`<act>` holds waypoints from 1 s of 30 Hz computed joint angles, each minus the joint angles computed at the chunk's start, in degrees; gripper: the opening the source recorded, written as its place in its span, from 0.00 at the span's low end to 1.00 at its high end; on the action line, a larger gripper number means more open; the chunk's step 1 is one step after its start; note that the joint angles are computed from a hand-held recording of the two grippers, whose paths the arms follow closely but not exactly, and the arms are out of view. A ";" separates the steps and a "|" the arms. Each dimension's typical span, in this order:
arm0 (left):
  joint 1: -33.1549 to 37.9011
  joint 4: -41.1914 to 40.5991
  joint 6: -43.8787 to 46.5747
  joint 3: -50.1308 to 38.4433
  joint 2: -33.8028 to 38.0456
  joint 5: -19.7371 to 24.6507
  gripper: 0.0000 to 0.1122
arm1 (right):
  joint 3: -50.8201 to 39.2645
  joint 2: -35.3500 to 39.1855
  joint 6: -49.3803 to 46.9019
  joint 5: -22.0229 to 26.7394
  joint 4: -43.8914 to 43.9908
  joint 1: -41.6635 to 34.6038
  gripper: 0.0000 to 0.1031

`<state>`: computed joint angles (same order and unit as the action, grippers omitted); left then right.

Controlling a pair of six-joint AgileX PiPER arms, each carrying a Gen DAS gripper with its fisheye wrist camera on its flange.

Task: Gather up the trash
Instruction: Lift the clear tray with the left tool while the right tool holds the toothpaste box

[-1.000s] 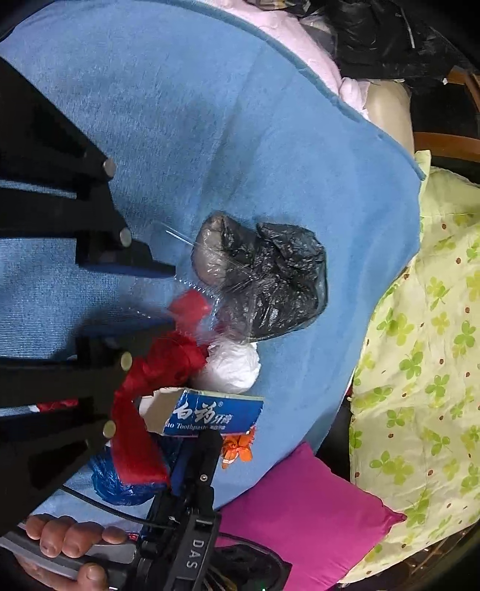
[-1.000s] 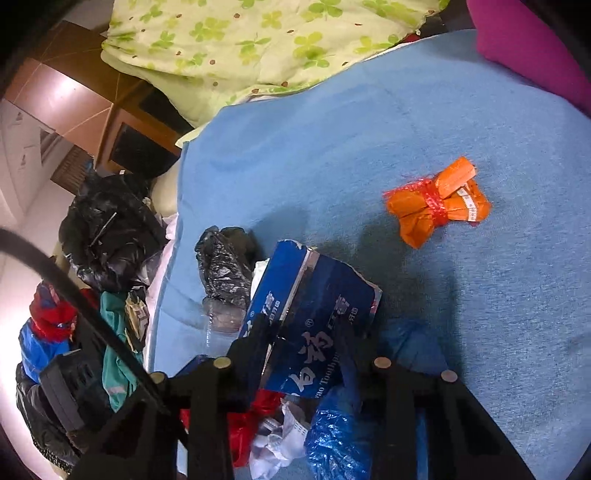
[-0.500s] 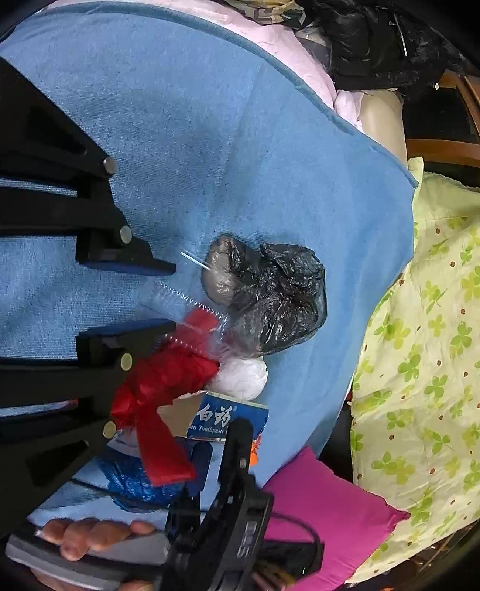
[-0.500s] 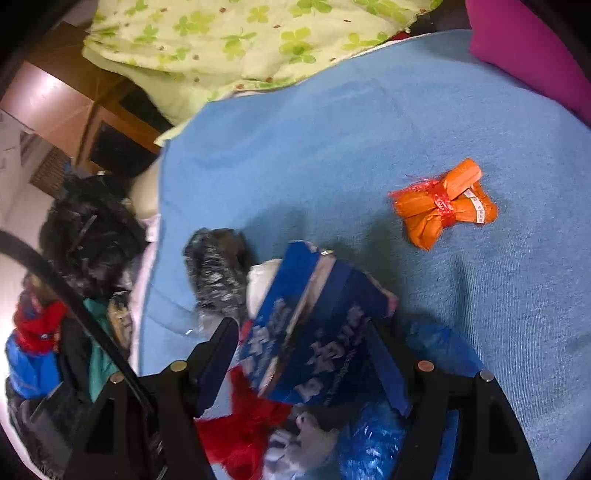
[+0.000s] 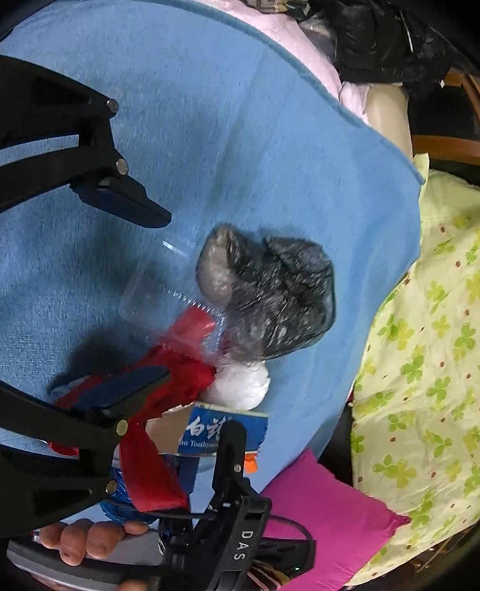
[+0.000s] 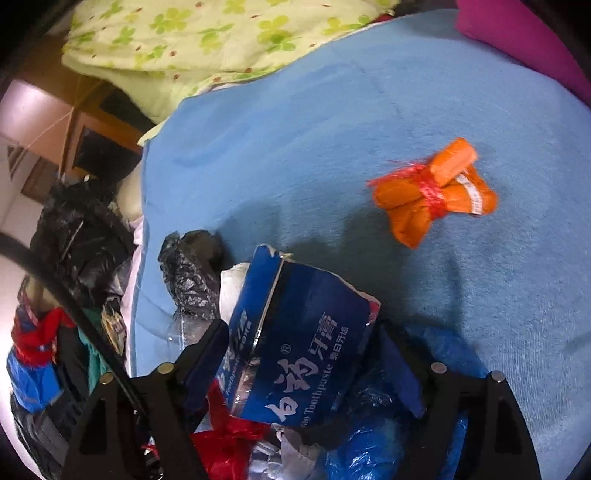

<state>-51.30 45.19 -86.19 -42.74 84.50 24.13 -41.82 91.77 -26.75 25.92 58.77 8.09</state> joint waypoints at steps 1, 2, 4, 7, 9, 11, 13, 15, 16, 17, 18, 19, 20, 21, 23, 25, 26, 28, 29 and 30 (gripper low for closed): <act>-0.36 0.94 -0.81 -0.06 0.23 0.02 0.69 | -0.02 0.11 -0.78 -0.70 -0.32 0.67 0.81; -0.54 1.35 -1.25 -0.18 0.45 0.29 0.69 | 0.10 0.03 -1.66 -1.35 -0.19 1.26 0.81; 0.03 0.89 -1.25 -0.03 0.51 -0.65 0.69 | 0.70 -0.56 -3.50 -2.19 1.37 1.88 0.76; 2.48 -0.58 -1.08 1.71 -0.19 -5.01 0.51 | 2.31 -1.87 -9.84 -1.63 7.54 0.66 0.70; 2.88 -0.58 -1.23 1.99 -0.09 -6.04 0.51 | 3.05 -2.55 -11.72 -1.15 9.39 -0.18 0.69; 2.41 0.79 -2.39 1.88 0.01 -5.52 0.51 | 3.42 -3.18 -12.78 -0.91 10.20 -0.42 0.68; 1.88 1.86 -3.20 1.76 -0.22 -5.24 0.50 | 4.12 -4.42 -13.35 -0.54 10.57 -0.92 0.68; 1.31 2.83 -4.12 1.74 -0.79 -4.83 0.49 | 4.97 -6.63 -12.61 -0.70 9.37 -1.23 0.68; 0.57 4.49 -5.53 1.75 -1.47 -4.00 0.41 | 5.51 -8.09 -12.53 -0.71 8.99 -1.61 0.68; 0.55 4.07 -4.64 1.69 -1.87 -4.15 0.21 | 6.20 -9.68 -13.66 0.14 9.44 -2.66 0.68; 0.90 1.95 -2.27 1.67 -2.47 -4.74 0.20 | 6.94 -11.35 -15.85 1.52 10.90 -4.09 0.68; 1.07 1.91 -2.20 1.92 -3.03 -4.89 0.20 | 7.67 -12.86 -17.39 2.53 11.79 -5.36 0.68; 0.61 3.17 -3.56 2.11 -3.60 -4.25 0.20 | 8.55 -14.69 -19.53 3.31 13.08 -6.69 0.68; 0.07 3.79 -3.96 2.05 -3.83 -3.17 0.20 | 9.35 -16.54 -21.45 4.00 14.13 -7.91 0.68; -0.17 4.27 -4.60 2.32 -4.18 -2.06 0.20 | 10.89 -20.33 -24.99 6.20 15.80 -11.21 0.68; 0.61 3.92 -4.77 3.36 -4.95 -3.05 0.20 | 12.52 -23.96 -28.09 9.17 17.30 -15.30 0.68; 0.41 4.47 -5.32 3.87 -5.39 -2.73 0.19 | 12.94 -25.38 -28.42 10.52 16.92 -17.09 0.68; -0.42 5.04 -5.51 3.82 -5.71 -0.97 0.19 | 13.38 -28.19 -27.74 12.90 14.83 -20.23 0.68; -0.79 5.95 -6.28 4.02 -6.15 -0.29 0.19 | 13.43 -29.32 -27.41 14.22 13.58 -21.85 0.68; -1.15 6.93 -7.15 4.54 -6.79 0.00 0.19 | 13.61 -30.53 -27.59 16.09 12.43 -24.09 0.68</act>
<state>-52.46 52.12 -93.34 -38.20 77.72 24.13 -28.21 61.24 -54.33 42.01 71.21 -16.00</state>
